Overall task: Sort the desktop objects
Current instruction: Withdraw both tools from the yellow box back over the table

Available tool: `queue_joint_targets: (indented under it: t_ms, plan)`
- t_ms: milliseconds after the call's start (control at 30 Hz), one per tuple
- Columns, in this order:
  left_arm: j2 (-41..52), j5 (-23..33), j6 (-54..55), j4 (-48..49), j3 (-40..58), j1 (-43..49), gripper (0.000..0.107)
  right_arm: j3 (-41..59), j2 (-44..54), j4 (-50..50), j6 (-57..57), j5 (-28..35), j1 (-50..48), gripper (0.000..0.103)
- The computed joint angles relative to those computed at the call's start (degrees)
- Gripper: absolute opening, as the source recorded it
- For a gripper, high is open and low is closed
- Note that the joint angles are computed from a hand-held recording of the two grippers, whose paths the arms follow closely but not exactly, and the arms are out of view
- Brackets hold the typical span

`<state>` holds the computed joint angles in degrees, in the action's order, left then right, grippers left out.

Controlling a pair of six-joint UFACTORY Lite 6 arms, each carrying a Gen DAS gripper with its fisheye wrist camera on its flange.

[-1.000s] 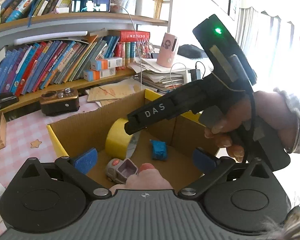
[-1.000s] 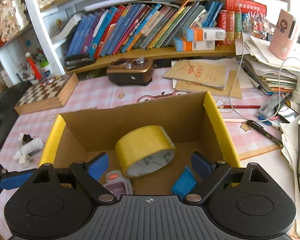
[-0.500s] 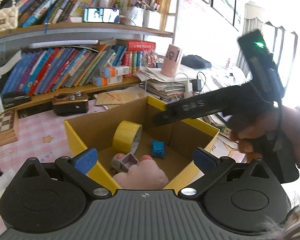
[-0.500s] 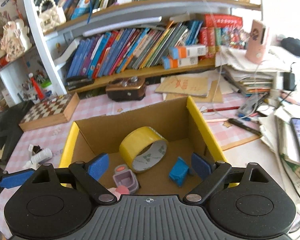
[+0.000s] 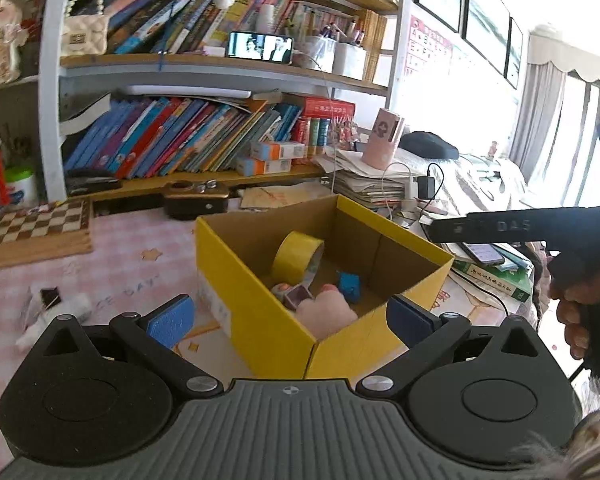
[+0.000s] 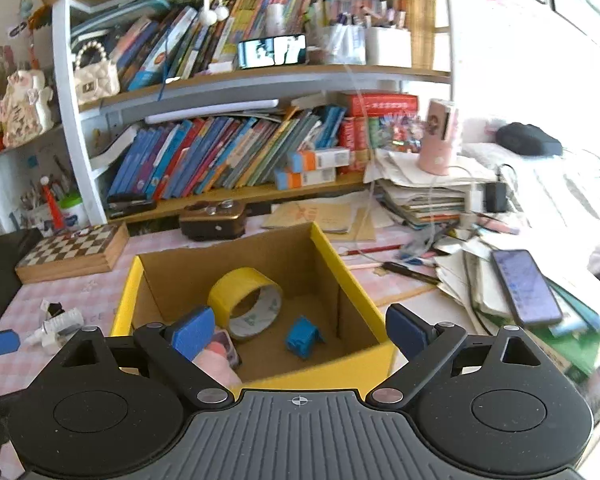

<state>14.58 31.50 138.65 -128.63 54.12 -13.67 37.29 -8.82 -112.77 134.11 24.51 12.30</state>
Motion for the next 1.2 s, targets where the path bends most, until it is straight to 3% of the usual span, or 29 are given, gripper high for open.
queue_joint_targets:
  t_ms: [200, 367, 700, 1200]
  plan:
    - [-8.3, 1.9, 5.1, -4.7, -10.5, 1.5, 0.103, -8.9, -9.2, 10.7, -4.2, 6.5, 8.4, 0.095]
    - [-13.8, 1.8, 3.8, -2.8, -16.9, 3.6, 0.103, -14.2, -14.5, 20.5, -6.3, 14.2, 19.2, 0.095]
    - [-21.4, 2.9, 6.5, 0.0, -25.8, 10.0, 0.103, -15.7, -11.7, 31.5, -0.4, 26.9, 39.2, 0.095]
    - [-27.3, 2.2, 3.4, 6.6, -33.0, 19.7, 0.103, -8.7, 2.0, 33.9, 6.3, 24.1, 51.4, 0.094]
